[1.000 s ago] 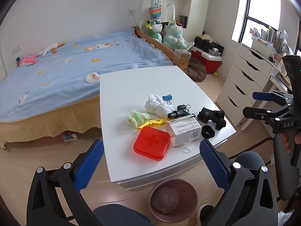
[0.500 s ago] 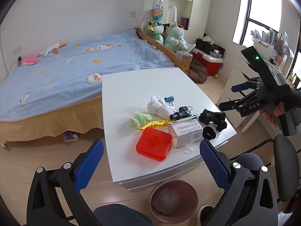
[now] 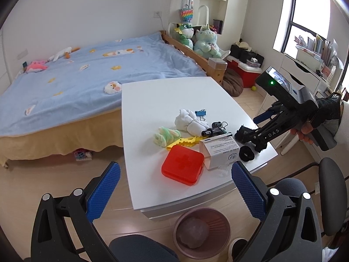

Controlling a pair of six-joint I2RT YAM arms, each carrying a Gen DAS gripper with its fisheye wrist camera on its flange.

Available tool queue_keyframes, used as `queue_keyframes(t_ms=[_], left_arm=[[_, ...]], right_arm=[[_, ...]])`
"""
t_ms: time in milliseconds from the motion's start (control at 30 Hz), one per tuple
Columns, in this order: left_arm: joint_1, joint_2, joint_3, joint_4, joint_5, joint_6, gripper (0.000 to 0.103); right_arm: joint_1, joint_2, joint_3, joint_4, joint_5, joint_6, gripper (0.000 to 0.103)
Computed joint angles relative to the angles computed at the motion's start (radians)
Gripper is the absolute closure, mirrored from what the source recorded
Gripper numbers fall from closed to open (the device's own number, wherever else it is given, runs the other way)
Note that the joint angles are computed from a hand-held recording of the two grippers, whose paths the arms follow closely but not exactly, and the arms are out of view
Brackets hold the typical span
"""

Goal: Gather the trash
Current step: 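Reach the right tool toward the black fuzzy hair tie, then grasp the red plastic box with the left tool and lift it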

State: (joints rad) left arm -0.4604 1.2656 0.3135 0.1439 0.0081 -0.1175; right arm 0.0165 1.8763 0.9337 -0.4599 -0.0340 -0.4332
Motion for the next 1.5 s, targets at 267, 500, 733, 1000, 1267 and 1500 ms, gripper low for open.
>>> queue_keyframes(t_ms=[267,500,733,1000,1267,1500], left_arm=[[0.005,0.021,0.002,0.012,0.004,-0.001,0.005],[-0.007,0.039,0.013,0.015,-0.001,0.002,0.005],[-0.001,0.081,0.047,0.011,0.007,0.029,0.005],[0.017,0.194,0.125,-0.002,0.046,0.102,0.005],[0.032,0.350,0.247,-0.061,0.089,0.194,0.005],[0.034,0.502,0.366,-0.143,0.110,0.287,0.005]], right_arm=[[-0.003,0.025,-0.003,0.011,-0.005,-0.005,0.064],[-0.017,-0.027,-0.042,0.045,-0.023,0.009,0.080],[-0.064,-0.149,-0.118,0.076,-0.093,0.049,0.083],[-0.121,-0.319,-0.171,0.041,-0.190,0.076,0.083],[-0.137,-0.421,-0.208,0.005,-0.233,0.083,0.083],[-0.130,-0.456,-0.231,0.004,-0.245,0.094,0.083]])
